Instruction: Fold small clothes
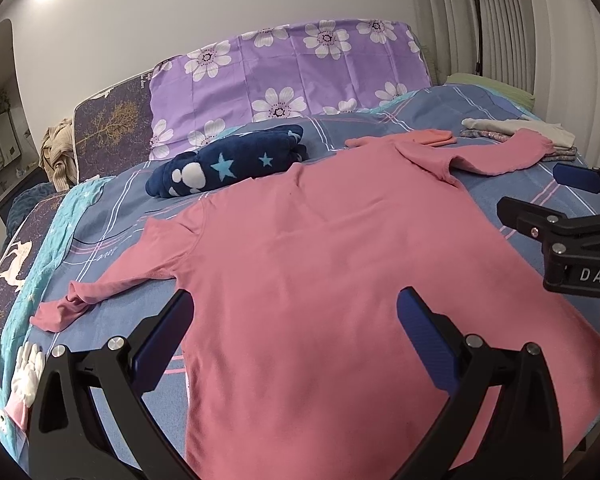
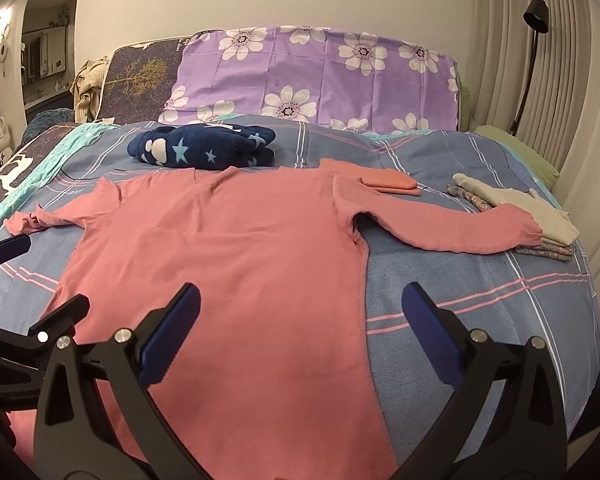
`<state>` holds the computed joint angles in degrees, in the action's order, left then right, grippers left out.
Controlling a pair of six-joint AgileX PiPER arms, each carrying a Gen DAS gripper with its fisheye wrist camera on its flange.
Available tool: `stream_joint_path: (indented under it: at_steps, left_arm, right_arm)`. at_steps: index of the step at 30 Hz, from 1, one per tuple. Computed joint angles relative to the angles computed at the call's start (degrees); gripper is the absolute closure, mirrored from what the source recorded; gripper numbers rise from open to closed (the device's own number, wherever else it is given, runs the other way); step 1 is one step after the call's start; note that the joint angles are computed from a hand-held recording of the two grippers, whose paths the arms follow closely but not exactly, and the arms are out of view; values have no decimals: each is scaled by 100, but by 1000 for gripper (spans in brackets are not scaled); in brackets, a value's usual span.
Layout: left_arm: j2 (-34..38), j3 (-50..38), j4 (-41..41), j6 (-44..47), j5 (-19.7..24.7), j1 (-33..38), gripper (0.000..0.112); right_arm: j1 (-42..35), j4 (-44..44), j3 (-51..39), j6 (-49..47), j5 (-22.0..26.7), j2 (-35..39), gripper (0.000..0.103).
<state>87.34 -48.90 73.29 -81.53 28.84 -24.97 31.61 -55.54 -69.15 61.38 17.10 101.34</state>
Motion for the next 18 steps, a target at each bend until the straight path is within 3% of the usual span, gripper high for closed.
stream_joint_path:
  at_steps: [8, 13, 18]
  left_arm:
    - [-51, 217, 891, -817, 138, -119, 11]
    - [-85, 258, 987, -984, 14, -34, 11]
    - [-100, 222, 561, -662, -193, 120, 11]
  right_arm:
    - [11, 280, -60, -284, -23, 34, 2]
    - [21, 137, -35, -135, -84, 12, 2]
    - [25, 181, -47, -181, -77, 17, 2]
